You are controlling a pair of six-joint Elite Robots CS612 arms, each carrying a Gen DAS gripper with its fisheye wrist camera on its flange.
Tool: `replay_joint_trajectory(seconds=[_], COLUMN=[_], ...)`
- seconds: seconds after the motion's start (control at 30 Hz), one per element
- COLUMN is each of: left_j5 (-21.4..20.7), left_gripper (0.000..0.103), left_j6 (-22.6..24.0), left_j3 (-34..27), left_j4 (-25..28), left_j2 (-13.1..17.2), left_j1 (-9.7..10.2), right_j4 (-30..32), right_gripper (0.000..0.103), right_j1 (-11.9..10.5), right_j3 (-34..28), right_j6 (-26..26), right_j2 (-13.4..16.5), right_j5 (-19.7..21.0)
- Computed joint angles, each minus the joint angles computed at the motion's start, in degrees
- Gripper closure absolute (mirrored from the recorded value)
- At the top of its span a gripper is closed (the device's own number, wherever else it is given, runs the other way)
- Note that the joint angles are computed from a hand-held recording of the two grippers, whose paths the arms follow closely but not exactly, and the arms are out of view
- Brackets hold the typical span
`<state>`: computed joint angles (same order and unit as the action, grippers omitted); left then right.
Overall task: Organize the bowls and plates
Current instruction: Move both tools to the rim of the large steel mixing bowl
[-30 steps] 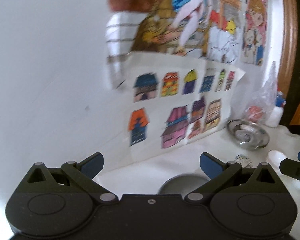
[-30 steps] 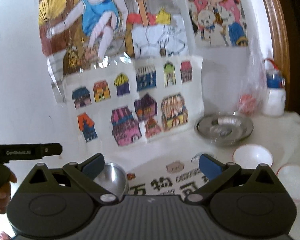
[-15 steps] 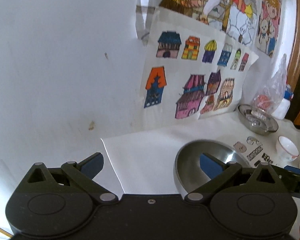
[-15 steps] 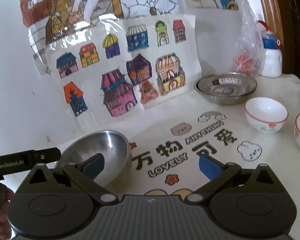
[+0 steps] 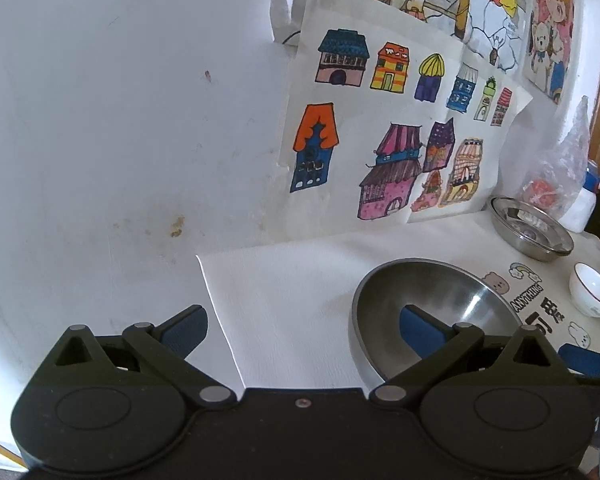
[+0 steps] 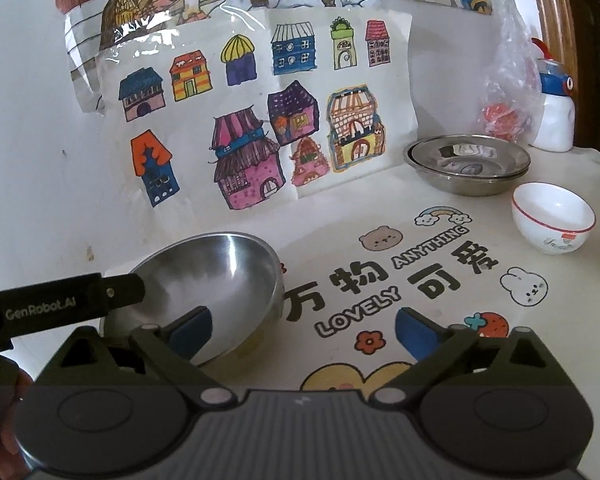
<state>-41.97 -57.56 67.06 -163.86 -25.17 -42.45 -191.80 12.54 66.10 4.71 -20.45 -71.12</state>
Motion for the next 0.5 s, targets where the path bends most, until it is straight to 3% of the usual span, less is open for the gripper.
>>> replay_joint_trajectory(seconds=[0.27,0.5], left_j5=[-2.83,-5.73], left_gripper=[0.021,0.038], left_j6=[0.42,0.08], left_j3=[-1.09,-1.48], left_j4=[-2.04,-3.61], left_j2=[0.84,1.35], left_j1=[0.33,0.55], right_j4=[0.44,1.77], right_gripper=[0.018,0.030], right_j1=[-0.01,-0.59], right_j3=[-0.43,-0.87], right_j6=[0.58,1.35], right_j2=[0.31,0.52], right_j5=[1.10,5.77])
